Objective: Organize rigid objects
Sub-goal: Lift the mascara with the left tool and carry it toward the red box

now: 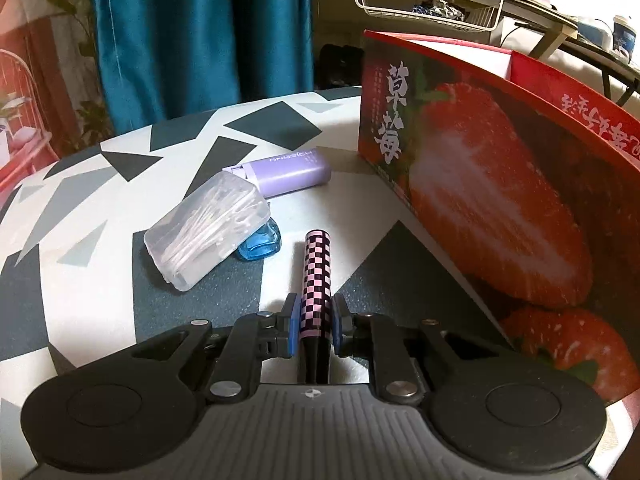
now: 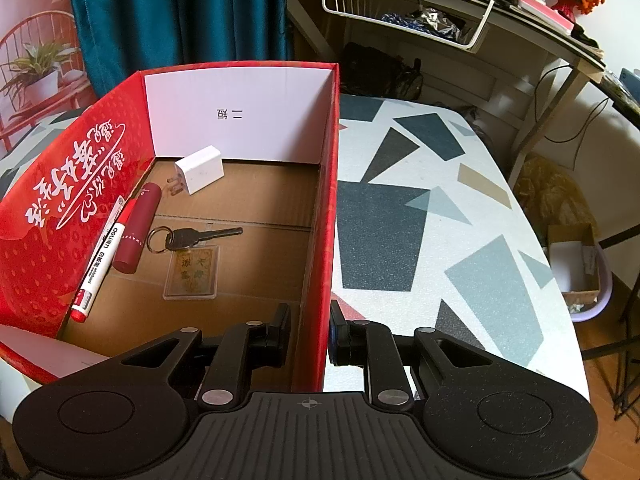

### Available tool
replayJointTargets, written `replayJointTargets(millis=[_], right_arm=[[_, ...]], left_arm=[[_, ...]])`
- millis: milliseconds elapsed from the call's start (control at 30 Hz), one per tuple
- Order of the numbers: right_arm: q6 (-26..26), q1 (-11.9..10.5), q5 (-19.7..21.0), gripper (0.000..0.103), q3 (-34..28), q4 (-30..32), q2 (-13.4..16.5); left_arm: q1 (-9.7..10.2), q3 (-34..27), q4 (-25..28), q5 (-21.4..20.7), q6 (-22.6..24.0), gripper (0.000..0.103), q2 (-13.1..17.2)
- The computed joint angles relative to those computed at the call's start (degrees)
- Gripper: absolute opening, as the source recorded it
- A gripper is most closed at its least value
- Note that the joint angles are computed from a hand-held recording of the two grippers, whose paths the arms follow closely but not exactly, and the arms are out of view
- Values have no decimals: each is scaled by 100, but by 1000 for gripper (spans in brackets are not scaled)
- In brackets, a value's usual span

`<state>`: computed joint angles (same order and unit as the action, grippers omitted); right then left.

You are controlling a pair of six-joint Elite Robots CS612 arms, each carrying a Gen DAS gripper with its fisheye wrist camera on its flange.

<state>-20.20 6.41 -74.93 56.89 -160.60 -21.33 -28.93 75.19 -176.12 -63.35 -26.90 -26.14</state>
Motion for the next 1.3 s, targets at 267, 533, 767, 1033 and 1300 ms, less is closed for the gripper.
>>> replayJointTargets(millis=[267, 533, 767, 1033, 1300], right_arm=[[-11, 0, -1, 18, 1, 4, 0], [-4, -2, -1, 18, 4, -3, 0], [-16, -1, -6, 18, 8, 4, -4], [-15, -2, -3, 18, 6, 3, -3], [-15, 0, -2, 19, 6, 9, -2]], left_arm=[[-6, 51, -95, -2, -150, 18, -11], [14, 121, -375, -224, -282, 17, -95], [41, 30, -854, -474, -139, 17, -148], [75, -328, -1414, -844, -133, 17, -143], [4, -1103, -1079, -1235, 219, 17, 184]])
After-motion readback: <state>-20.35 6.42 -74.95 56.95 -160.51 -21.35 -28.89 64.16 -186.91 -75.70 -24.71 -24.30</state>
